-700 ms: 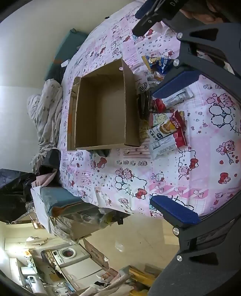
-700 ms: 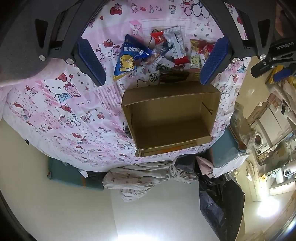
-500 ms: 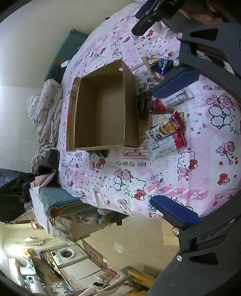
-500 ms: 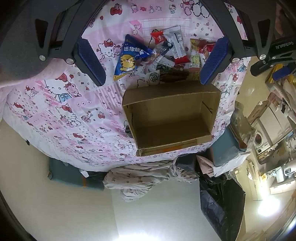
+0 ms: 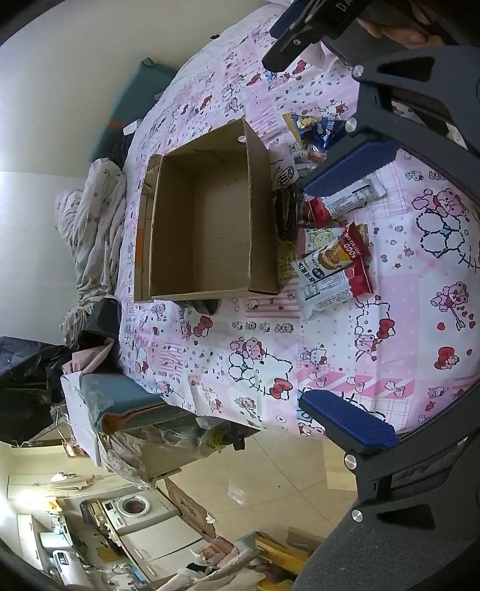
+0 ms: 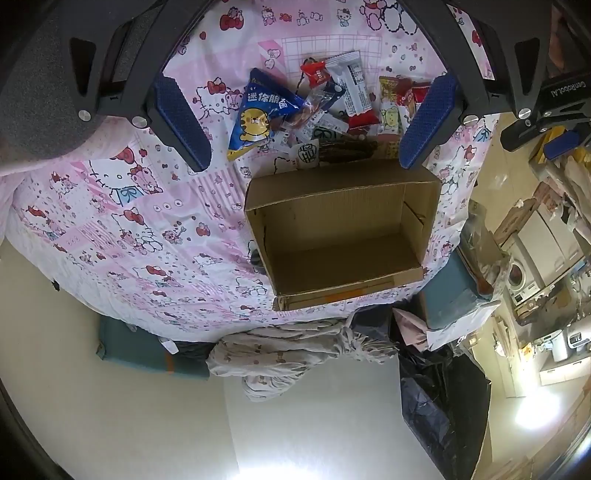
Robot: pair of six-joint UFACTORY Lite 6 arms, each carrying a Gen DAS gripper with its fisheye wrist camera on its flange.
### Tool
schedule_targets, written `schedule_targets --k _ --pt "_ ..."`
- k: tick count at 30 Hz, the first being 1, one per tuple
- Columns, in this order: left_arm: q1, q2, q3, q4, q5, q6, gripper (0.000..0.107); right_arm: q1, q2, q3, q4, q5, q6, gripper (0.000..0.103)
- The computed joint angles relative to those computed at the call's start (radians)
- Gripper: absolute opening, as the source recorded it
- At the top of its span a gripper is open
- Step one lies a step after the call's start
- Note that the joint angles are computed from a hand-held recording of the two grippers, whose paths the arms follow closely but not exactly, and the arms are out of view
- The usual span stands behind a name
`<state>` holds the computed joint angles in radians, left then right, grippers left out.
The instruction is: Organize snacks
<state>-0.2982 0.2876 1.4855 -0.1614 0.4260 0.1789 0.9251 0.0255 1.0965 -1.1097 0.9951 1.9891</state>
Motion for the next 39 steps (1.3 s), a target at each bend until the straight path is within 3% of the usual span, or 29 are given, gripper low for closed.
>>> schedule_targets --k 39 --pt "0.003 -0.008 -0.016 -0.015 -0.012 0.017 0.103 0.005 0.001 -0.004 -0.002 -0.001 0.007 0.103"
